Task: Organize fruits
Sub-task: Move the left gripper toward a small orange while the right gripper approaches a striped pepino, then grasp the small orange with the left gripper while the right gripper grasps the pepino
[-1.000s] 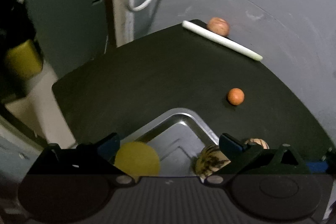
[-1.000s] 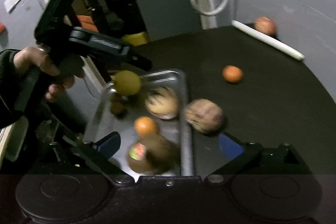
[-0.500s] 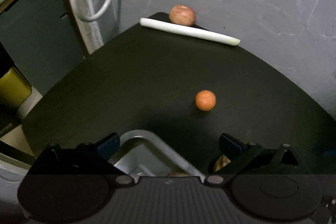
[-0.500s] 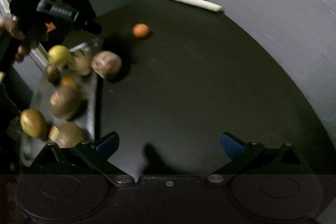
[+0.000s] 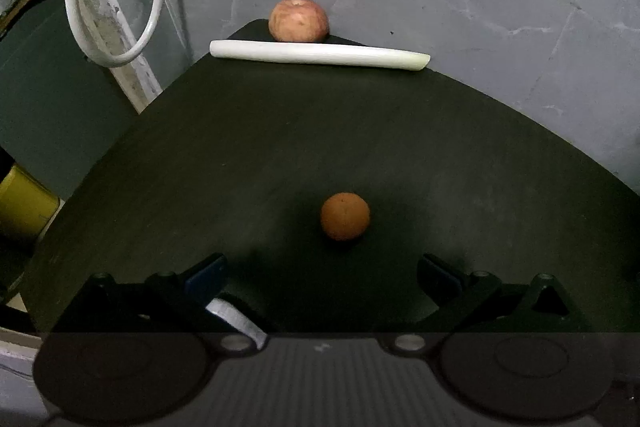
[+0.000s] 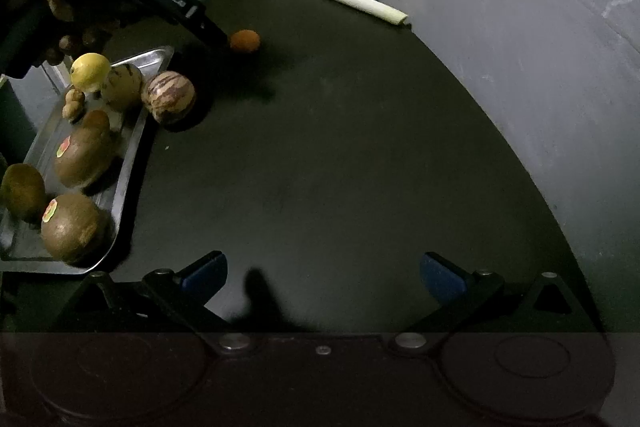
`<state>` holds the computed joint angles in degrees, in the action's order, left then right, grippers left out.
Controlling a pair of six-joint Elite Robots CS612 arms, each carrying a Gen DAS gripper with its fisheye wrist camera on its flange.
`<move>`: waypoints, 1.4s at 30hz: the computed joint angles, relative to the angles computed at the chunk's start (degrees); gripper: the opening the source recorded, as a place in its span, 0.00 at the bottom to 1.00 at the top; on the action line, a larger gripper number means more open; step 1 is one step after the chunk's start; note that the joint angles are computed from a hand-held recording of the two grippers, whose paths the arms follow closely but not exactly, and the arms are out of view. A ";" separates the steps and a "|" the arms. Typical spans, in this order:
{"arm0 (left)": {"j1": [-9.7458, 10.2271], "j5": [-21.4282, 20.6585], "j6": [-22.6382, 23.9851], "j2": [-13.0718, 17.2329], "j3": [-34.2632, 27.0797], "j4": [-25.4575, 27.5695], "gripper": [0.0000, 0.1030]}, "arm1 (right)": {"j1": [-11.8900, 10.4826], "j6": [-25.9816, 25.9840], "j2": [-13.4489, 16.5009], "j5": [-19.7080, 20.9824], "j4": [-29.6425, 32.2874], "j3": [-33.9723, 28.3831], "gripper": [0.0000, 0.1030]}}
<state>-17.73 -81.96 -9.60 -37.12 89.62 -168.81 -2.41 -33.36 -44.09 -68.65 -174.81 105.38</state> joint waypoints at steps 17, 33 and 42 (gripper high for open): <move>1.75 -3.60 -1.02 2.62 -4.95 5.70 0.99 | 2.77 -9.47 4.65 9.58 7.48 -9.03 0.99; 2.50 -4.06 1.62 4.55 -6.89 5.75 0.99 | 6.38 -8.58 8.18 12.07 7.98 -14.22 0.95; 2.89 -5.70 5.28 4.81 -6.43 2.53 0.92 | 6.57 -7.35 9.08 15.38 6.07 -14.48 0.85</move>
